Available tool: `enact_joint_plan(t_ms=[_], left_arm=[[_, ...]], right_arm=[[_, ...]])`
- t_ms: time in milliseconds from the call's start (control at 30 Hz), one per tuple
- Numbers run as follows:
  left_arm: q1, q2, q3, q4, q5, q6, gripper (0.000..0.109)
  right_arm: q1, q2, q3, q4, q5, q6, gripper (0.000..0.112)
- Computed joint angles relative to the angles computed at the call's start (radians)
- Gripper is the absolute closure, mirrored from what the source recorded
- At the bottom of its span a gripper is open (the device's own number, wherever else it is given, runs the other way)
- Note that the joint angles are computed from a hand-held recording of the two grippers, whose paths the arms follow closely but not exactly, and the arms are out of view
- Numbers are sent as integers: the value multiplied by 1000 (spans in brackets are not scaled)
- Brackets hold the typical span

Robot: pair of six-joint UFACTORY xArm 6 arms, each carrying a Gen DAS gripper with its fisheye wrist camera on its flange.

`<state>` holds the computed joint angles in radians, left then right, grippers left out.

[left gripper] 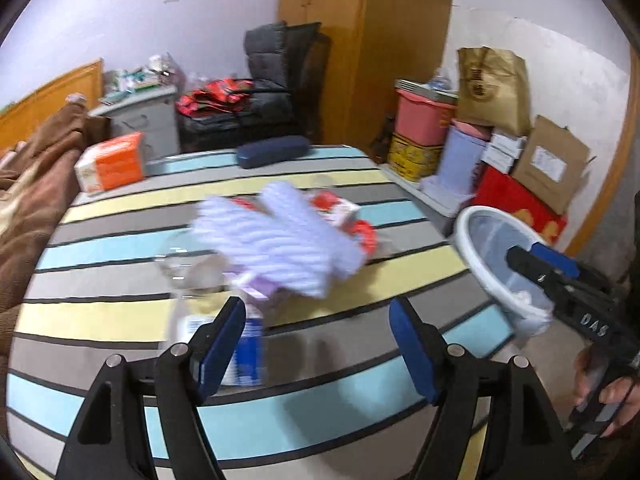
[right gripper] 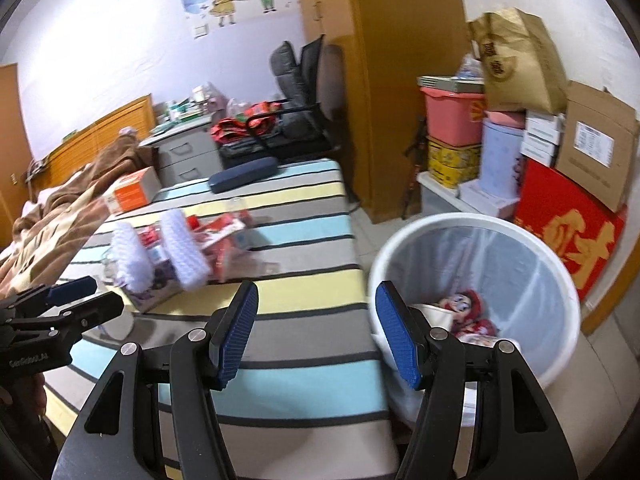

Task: Collect trash
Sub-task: 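Move both tools back from the wastebasket to the table, then grasp the white yogurt cup with the left tool while the right tool grasps the foam nets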

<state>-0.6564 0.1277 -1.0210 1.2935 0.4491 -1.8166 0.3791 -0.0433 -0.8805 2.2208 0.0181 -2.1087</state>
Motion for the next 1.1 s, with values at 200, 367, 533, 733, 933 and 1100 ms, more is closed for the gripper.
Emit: enact_joint_plan(t_ms=[200,367,533,733,933,1100], left_arm=[[22,-44,75,-1,16,-37,29],[35,-48,104,-16,51,-61,25],[65,-56,128,-24,33,-52,23],[99,-81,176,-16,16,-68,23],[142,-103,212,-3,9,-77,23],[178,-106,221,51,-28,-107,23]], right_arm=[[48,20,-7,-93,22,92,50],[82,38,-18,-219,47,205,50],[100,61,-34,-326,85,301,49],[115,83,-47,-414,125,392,49],[135,114,-69,-497,145,471,49],[156,137,-85,-562,140,507,49]])
